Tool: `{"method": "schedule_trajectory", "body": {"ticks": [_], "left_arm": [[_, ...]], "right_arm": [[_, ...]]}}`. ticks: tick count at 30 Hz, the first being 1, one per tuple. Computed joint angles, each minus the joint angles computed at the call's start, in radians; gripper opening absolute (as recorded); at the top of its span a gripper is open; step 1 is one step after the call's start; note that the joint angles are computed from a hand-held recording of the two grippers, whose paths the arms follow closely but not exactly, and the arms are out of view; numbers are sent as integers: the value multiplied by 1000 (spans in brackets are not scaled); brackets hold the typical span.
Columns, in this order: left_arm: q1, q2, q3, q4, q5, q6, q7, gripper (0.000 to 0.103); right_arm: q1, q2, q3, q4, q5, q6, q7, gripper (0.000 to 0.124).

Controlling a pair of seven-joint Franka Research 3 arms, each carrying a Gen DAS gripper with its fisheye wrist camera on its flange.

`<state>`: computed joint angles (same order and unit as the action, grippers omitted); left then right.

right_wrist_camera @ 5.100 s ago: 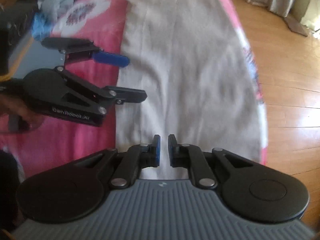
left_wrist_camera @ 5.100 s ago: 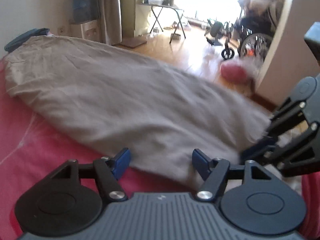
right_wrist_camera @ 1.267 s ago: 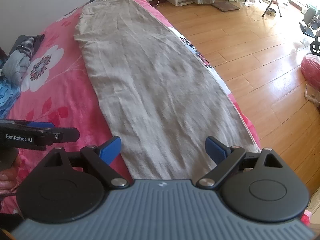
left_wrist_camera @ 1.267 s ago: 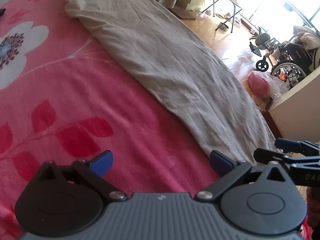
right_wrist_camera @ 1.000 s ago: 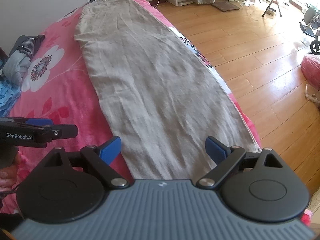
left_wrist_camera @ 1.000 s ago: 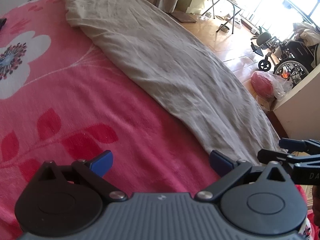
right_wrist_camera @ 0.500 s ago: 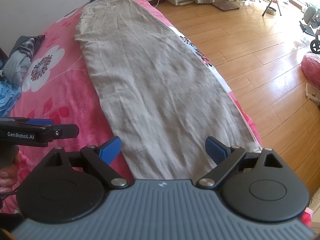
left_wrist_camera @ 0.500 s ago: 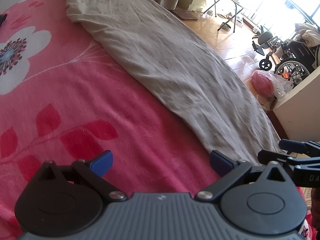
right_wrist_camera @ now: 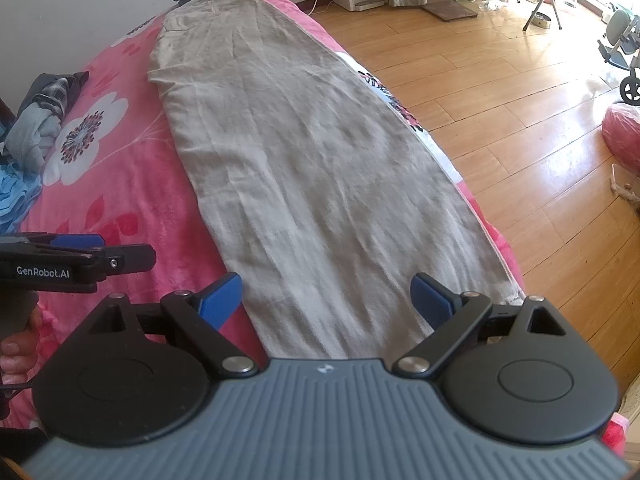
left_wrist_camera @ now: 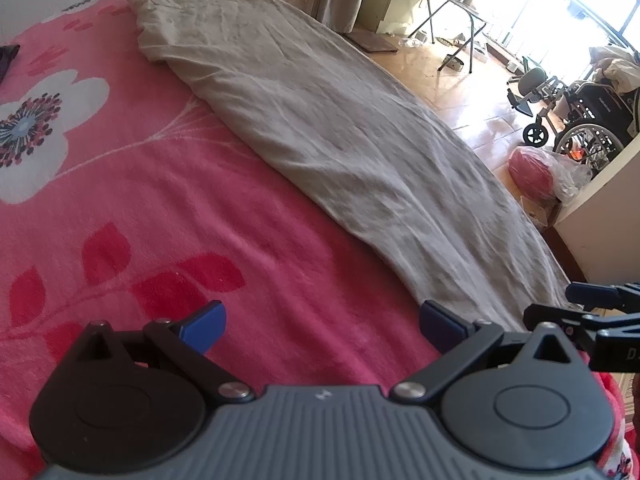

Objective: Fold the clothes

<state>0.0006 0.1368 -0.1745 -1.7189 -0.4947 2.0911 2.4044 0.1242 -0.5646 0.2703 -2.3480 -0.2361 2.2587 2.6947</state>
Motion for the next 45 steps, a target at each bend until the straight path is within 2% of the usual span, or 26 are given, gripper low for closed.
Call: {"method": "schedule_trajectory", "body": {"ticks": [5, 19, 45], "left_arm": [[3, -9, 0, -16, -21, 22, 26, 103], [10, 3, 4, 5, -27, -39, 33, 103], [6, -1, 4, 5, 13, -45, 16, 103]], "right_arm": [[0, -3, -4, -4, 1, 4, -1, 91], [1, -1, -4, -7, 7, 13, -3, 91], [-1, -6, -2, -13, 10, 23, -1, 91]]}}
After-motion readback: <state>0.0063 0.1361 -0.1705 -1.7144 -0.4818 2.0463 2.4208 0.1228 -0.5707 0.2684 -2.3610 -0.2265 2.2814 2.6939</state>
